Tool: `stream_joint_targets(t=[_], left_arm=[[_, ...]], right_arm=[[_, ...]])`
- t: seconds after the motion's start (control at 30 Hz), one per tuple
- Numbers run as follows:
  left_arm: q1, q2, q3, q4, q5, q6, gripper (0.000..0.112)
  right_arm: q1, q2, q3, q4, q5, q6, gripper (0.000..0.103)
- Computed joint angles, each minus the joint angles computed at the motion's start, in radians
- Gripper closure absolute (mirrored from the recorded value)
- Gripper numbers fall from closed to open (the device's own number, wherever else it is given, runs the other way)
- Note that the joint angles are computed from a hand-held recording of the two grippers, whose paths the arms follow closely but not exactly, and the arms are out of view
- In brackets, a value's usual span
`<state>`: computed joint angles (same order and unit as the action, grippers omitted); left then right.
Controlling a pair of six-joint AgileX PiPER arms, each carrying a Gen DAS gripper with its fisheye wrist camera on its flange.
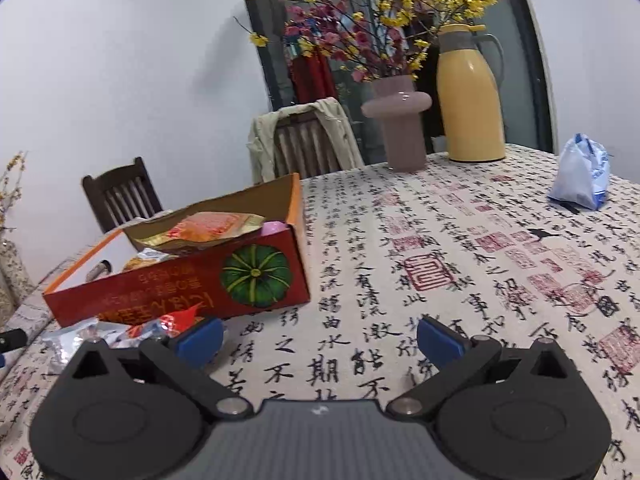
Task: Organize snacks
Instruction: 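Lower the open right tool over the red-and-blue snack bag, then close the right tool on the red-and-blue bag and lift it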
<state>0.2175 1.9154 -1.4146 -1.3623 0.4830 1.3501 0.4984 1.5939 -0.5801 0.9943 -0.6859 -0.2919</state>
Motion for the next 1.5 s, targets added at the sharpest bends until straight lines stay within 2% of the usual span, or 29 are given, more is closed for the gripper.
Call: stream_joint_targets(t=[0.1, 0.2, 0.43, 0.6, 0.93, 1.03, 1.1, 1.17, 1.27, 1.5], left_arm=[[0.002, 0.004, -0.006, 0.014, 0.004, -0.02, 0.009], [0.002, 0.004, -0.007, 0.016, 0.004, -0.022, 0.009], [0.003, 0.007, -0.012, 0.021, 0.007, -0.033, 0.009], [0.006, 0.009, -0.013, 0.016, 0.013, -0.031, 0.009], [0.013, 0.011, -0.015, 0.012, 0.031, -0.032, 0.009], [0.014, 0.012, -0.016, 0.015, 0.034, -0.037, 0.009], [0.014, 0.012, -0.016, 0.015, 0.034, -0.037, 0.009], [0.014, 0.013, -0.017, 0.014, 0.034, -0.037, 0.009], [0.014, 0.013, -0.017, 0.015, 0.034, -0.037, 0.009], [0.014, 0.014, -0.017, 0.014, 0.034, -0.036, 0.009]], right_arm=[[0.051, -0.014, 0.01, 0.081, -0.04, -0.047, 0.0], [0.095, -0.043, 0.029, 0.091, -0.031, -0.046, 0.0], [0.233, -0.038, -0.03, 0.191, -0.049, -0.172, 0.0], [0.319, 0.032, -0.131, 0.303, -0.076, -0.278, 0.0], [0.364, 0.186, -0.338, 0.547, -0.096, -0.56, 0.0], [0.368, 0.197, -0.35, 0.568, -0.097, -0.592, 0.008], [0.367, 0.195, -0.349, 0.577, -0.083, -0.609, 0.024], [0.368, 0.193, -0.345, 0.576, -0.081, -0.616, 0.027], [0.369, 0.177, -0.324, 0.552, -0.077, -0.596, 0.037], [0.366, 0.125, -0.257, 0.464, -0.065, -0.503, 0.046]])
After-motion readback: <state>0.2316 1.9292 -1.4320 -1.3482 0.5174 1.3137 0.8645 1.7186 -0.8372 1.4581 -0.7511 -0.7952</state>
